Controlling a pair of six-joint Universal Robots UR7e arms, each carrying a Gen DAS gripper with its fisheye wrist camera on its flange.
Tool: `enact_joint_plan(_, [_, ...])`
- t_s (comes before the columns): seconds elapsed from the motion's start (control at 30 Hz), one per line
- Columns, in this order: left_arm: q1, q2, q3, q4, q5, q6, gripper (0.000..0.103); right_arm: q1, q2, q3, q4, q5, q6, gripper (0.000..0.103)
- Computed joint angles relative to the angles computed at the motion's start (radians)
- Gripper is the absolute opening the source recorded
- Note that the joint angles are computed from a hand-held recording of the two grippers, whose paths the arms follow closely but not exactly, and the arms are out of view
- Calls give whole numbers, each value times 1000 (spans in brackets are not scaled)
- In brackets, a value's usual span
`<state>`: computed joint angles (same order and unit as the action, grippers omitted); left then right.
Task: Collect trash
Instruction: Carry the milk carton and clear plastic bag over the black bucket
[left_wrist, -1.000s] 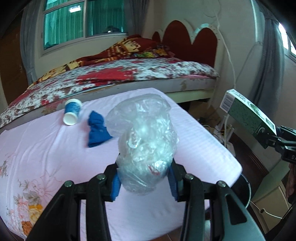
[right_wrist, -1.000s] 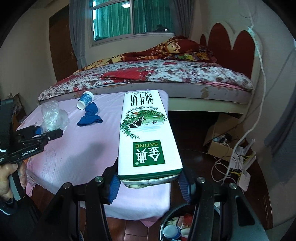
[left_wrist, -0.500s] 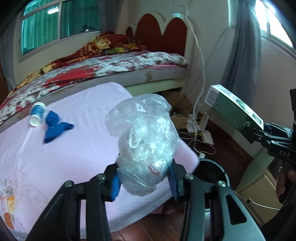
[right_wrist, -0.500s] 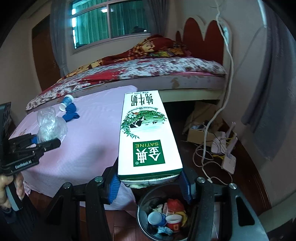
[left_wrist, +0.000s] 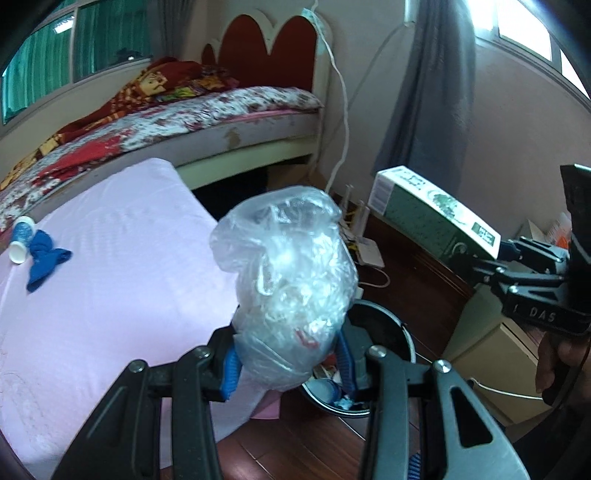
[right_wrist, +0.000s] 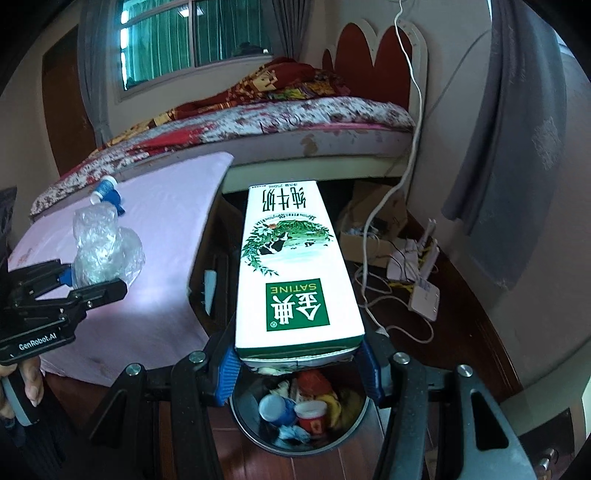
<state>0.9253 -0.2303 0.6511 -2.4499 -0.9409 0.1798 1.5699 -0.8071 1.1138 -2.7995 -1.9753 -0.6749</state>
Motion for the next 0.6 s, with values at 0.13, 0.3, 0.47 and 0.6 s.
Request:
enact_joint_plan(0.13, [-3, 30, -34, 53, -32, -9, 44, -21, -21, 32, -1, -20, -3, 56])
enact_joint_plan(0.3, [-7, 66, -71, 107, -54, -16, 44, -41, -38, 61, -10, -45, -16, 56])
enact_joint_plan(0.47, [-6, 101, -110, 167, -73, -37, 44, -63, -51, 80, 11, -67, -26, 56])
enact_joint_plan(0.6, [1, 146, -181, 246, -83, -69, 44, -79, -53, 87, 39, -80, -33, 57])
